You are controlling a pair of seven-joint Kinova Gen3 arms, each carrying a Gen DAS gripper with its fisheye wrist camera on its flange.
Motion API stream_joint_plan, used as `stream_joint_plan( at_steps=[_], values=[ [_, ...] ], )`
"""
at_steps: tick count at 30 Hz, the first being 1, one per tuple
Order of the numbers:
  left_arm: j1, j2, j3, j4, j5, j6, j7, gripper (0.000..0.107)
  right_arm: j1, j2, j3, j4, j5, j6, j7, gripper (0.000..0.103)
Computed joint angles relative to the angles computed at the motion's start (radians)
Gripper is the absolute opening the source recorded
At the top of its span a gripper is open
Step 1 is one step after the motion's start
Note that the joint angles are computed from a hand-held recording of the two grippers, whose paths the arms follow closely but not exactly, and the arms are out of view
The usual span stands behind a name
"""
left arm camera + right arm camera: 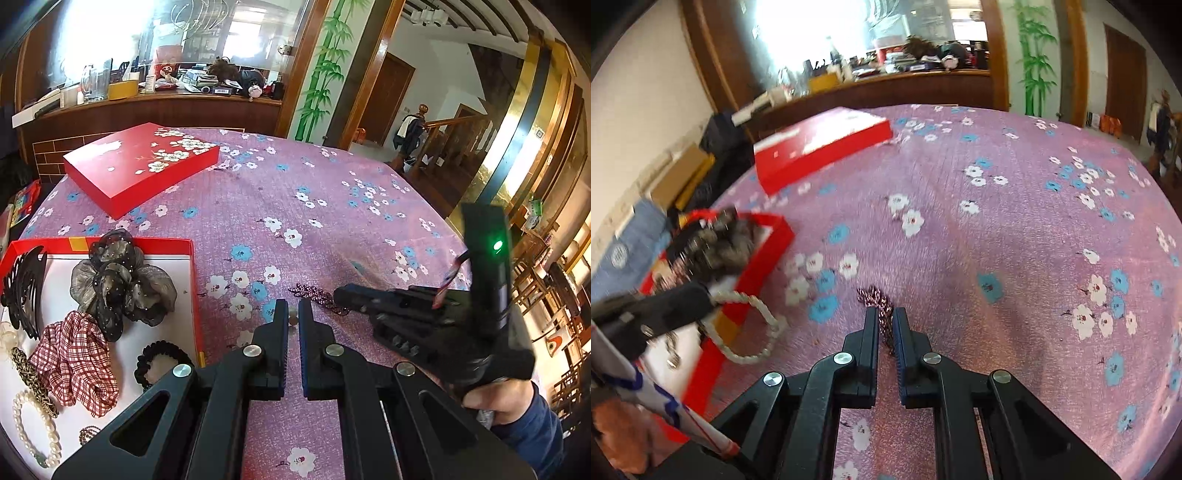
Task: Organize jewelry
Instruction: 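Lift the beaded hair clip and carry it over the red box with the right gripper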
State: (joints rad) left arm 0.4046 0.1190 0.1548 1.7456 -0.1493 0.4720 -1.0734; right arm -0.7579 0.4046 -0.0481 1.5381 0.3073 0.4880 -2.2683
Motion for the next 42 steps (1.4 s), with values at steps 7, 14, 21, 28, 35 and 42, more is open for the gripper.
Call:
stream_joint_plan(
  at_steps=[7, 14, 21, 28, 35, 42],
  values=[
    [-0.003, 0.003, 0.002, -0.001, 0.013, 0.003, -0.010, 0.005, -0.054, 0.050, 0.021, -0.056, 0.075, 0.077, 0.001, 0.029],
    [-0.003, 0.005, 0.001, -0.002, 0.021, 0.006, -0.015, 0.005, -0.082, 0.061, 0.032, -0.065, 0.126, 0.111, -0.033, 0.022],
    [-0.002, 0.000, -0.001, 0.001, 0.019, 0.003, -0.010, 0.005, -0.060, 0.038, 0.024, -0.043, 0.106, 0.080, -0.049, 0.013],
    [0.003, -0.010, -0.003, 0.004, -0.003, 0.001, 0.013, 0.005, -0.067, -0.007, 0.032, -0.001, 0.132, 0.019, -0.093, 0.013],
    [0.009, -0.056, 0.005, 0.006, -0.049, 0.009, 0.076, 0.005, -0.109, -0.078, 0.043, 0.046, 0.162, -0.044, -0.212, 0.013],
    [-0.023, -0.175, 0.043, 0.042, -0.078, 0.058, 0.095, 0.005, -0.173, -0.138, 0.016, 0.097, 0.260, -0.087, -0.363, 0.013]
  ],
)
